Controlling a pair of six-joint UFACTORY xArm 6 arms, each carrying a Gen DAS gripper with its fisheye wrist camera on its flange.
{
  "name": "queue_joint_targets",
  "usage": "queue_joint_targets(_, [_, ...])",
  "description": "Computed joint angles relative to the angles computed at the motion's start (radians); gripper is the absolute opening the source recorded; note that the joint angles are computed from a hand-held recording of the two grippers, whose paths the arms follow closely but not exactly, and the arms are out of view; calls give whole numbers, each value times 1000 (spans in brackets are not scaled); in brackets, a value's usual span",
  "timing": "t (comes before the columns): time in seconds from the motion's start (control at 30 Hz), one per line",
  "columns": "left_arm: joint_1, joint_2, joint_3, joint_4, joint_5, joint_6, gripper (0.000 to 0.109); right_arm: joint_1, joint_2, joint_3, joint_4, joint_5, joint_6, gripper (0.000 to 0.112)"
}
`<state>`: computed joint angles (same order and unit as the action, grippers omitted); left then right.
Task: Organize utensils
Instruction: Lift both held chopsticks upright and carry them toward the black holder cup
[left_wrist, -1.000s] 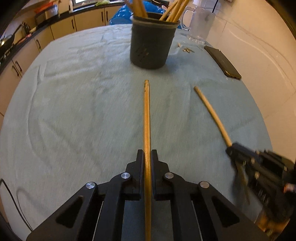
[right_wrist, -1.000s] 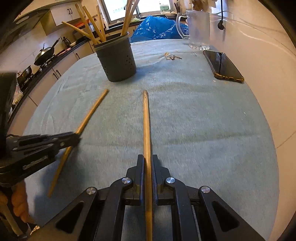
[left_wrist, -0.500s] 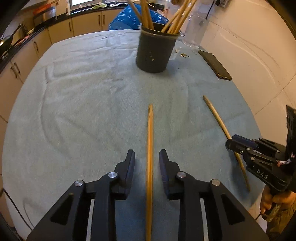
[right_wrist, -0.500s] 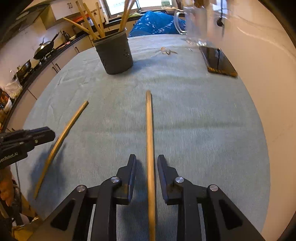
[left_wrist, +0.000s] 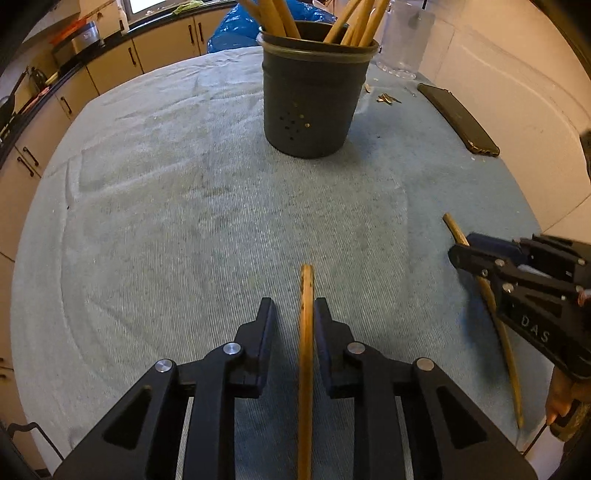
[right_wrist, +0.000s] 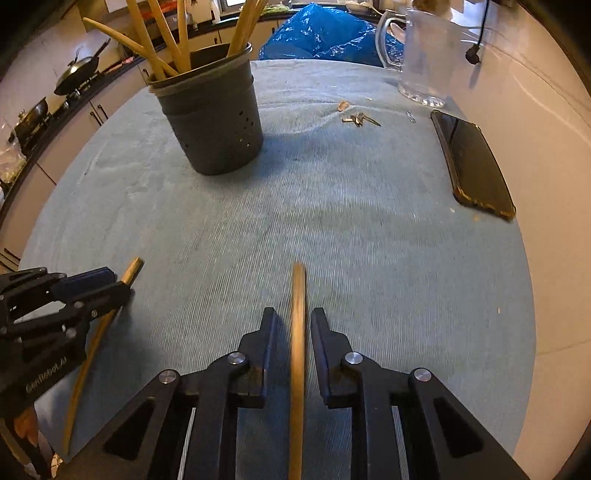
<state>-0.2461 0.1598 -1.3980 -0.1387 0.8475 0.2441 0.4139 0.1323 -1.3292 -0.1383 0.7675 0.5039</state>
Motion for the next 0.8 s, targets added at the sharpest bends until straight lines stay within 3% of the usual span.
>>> queue_joint_targets(0.13, [-8,8,0,14,-27,-15,21,4,46,-68,-29,48,11,15])
queue_joint_targets(0.23, [-9,5,13,5,-57,-26,20,14,42,-53,-84,26,56,8])
queue_joint_targets(0.27, [-9,1,21,1,-67,-28,19,17,37,-41,-107,11,76,8])
queue_joint_targets(0.3, [-9,1,24,0,-75,-32,7,20,28,-22,-133,-12,103,8])
queue_joint_targets(0.43, [15,-20,37,-85,-74,-20,7,18,-22,55,-143,-94,166,7])
queue_joint_targets(0.6, [45,-122,111,-192,-133,20,7,7,-91,128,-131,-206,212,7])
queue_joint_targets(0.8, [51,-248,201,-228,-225,44,7,20,-205,232,-188,-330,320,7])
